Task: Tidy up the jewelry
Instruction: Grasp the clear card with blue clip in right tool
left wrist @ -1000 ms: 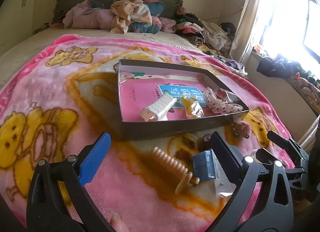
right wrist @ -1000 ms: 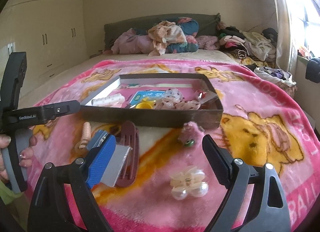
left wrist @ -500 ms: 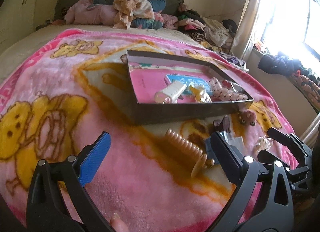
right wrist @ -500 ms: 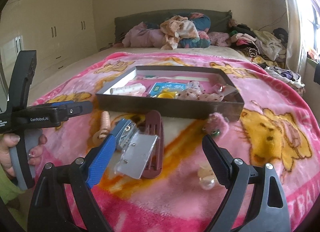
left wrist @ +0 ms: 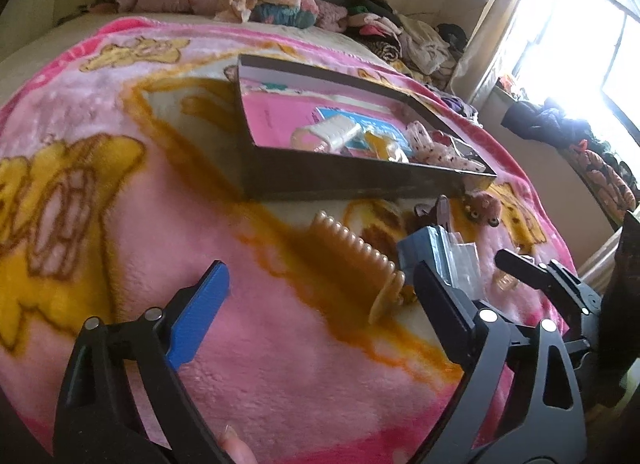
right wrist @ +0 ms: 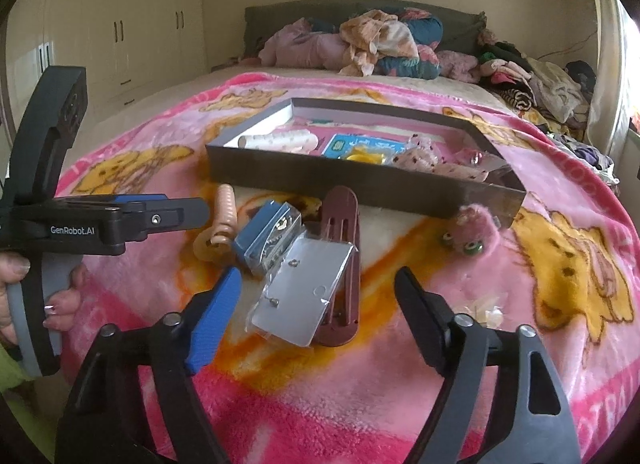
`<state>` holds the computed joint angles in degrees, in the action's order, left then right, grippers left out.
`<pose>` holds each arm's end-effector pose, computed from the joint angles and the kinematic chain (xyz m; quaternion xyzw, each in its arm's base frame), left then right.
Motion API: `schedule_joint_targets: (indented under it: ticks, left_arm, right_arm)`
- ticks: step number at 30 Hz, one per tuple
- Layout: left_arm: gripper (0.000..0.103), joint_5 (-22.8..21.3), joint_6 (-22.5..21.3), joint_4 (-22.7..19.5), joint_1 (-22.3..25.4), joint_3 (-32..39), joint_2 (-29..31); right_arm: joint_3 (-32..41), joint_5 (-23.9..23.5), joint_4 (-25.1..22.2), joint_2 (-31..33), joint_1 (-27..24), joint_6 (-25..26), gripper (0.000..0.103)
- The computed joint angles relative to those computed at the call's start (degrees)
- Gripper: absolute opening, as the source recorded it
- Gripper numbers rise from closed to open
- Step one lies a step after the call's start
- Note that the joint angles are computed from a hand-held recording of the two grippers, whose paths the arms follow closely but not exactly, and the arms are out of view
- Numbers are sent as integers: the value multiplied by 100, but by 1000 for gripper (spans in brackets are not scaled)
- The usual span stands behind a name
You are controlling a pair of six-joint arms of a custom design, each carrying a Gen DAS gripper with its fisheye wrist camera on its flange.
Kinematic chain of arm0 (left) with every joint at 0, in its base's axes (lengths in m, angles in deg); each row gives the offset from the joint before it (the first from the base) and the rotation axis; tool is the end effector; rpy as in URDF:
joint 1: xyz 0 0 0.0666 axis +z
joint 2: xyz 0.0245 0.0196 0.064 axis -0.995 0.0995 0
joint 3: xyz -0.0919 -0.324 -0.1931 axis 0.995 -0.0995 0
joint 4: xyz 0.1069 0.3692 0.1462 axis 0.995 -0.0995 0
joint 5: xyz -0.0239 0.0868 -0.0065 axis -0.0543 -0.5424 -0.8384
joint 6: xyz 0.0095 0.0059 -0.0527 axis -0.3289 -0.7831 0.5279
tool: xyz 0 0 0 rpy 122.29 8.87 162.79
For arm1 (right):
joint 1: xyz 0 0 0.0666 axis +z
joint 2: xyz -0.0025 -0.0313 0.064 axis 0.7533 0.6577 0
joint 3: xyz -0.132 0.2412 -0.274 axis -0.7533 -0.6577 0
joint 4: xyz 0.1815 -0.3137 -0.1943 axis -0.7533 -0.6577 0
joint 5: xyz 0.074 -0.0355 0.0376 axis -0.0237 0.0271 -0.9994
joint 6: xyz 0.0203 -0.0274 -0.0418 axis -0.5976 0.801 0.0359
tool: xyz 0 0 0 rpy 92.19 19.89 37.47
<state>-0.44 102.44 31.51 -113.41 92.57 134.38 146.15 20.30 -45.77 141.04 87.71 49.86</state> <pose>0.4969 -0.2872 0.2851 0.1701 0.8967 -0.2476 0.3252 0.4053 0.3066 0.2783 -0.0587 0.8971 0.0232 0.4373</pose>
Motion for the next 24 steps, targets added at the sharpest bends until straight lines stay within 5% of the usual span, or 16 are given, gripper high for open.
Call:
schedule_joint_targets:
  ticks: [9,13,18,24]
  left_arm:
    - [70,57,-63,-103,-105,162,150]
    - [57,84,-83,-134,-138,237,216]
    - [45,97,-137,-276,-182,347,275]
    - [38,-88,-163,-644,-272,584,398]
  right_arm:
    - [134,-162,-113,168,-7,130,48]
    - [105,-252,-15,160,3,249,39]
    - [-14,-462,189,63,-42,217,18]
    - [-147,-583,376,-65,-64,149,10]
